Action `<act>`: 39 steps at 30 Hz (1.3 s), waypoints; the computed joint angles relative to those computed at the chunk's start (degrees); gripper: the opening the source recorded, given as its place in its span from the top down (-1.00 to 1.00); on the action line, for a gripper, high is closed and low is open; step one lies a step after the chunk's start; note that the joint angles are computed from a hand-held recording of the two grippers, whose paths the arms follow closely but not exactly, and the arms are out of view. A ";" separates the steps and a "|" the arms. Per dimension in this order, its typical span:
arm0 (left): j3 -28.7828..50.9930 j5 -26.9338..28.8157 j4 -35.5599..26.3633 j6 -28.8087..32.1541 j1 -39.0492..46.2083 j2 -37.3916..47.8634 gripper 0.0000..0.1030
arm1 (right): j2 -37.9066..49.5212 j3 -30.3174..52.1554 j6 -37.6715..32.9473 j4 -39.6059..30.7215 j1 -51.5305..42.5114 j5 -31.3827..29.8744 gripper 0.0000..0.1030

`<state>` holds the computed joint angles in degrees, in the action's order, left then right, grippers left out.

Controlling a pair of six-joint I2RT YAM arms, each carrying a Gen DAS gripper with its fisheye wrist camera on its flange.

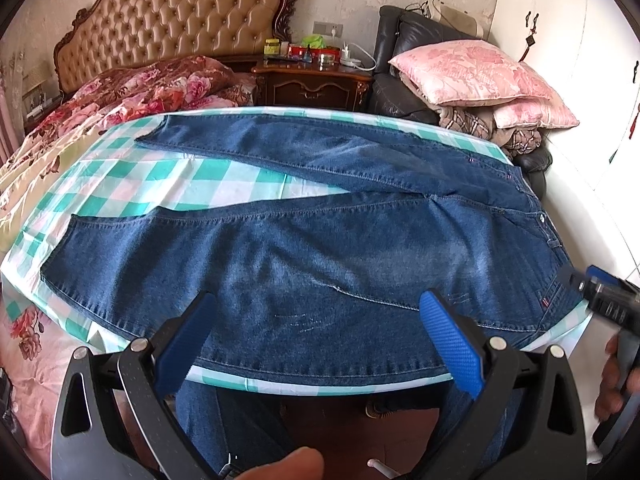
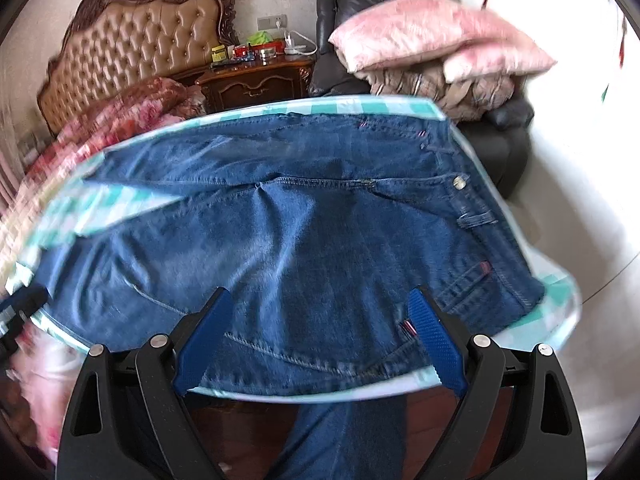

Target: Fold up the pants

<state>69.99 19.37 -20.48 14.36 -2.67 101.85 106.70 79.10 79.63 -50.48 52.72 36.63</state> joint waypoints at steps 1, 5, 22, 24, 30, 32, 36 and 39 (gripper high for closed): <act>0.61 -0.25 -0.25 0.10 -0.09 0.78 -0.97 | -2.86 -3.87 -1.77 4.50 -1.95 -0.93 -0.68; 3.34 -1.44 -0.90 -0.23 -0.34 4.20 -0.97 | -10.37 -12.43 -11.27 9.84 -19.44 -4.70 -0.68; 24.97 -10.55 -9.97 -3.84 0.14 23.51 -0.97 | 30.20 30.37 -49.16 6.35 -60.51 -23.10 -0.17; 26.62 -11.34 -10.92 -4.18 0.41 24.82 -0.97 | 30.38 30.49 -50.13 7.65 -60.57 -23.37 0.06; 27.83 -11.33 -11.60 -4.97 1.08 25.17 -0.97 | 25.67 28.23 -54.87 9.09 -56.99 -20.17 0.80; 26.28 -11.17 -10.70 -4.94 1.26 23.53 -0.97 | 18.72 21.41 -55.63 14.05 -54.93 -20.28 0.80; 22.86 -10.67 -9.40 -5.08 1.39 19.98 -0.97 | 0.84 5.91 -58.17 22.48 -46.25 -17.64 0.80; 21.07 -9.21 -8.98 -5.42 1.98 17.51 -0.97 | -15.36 -8.76 -57.69 29.18 -36.83 -18.45 0.80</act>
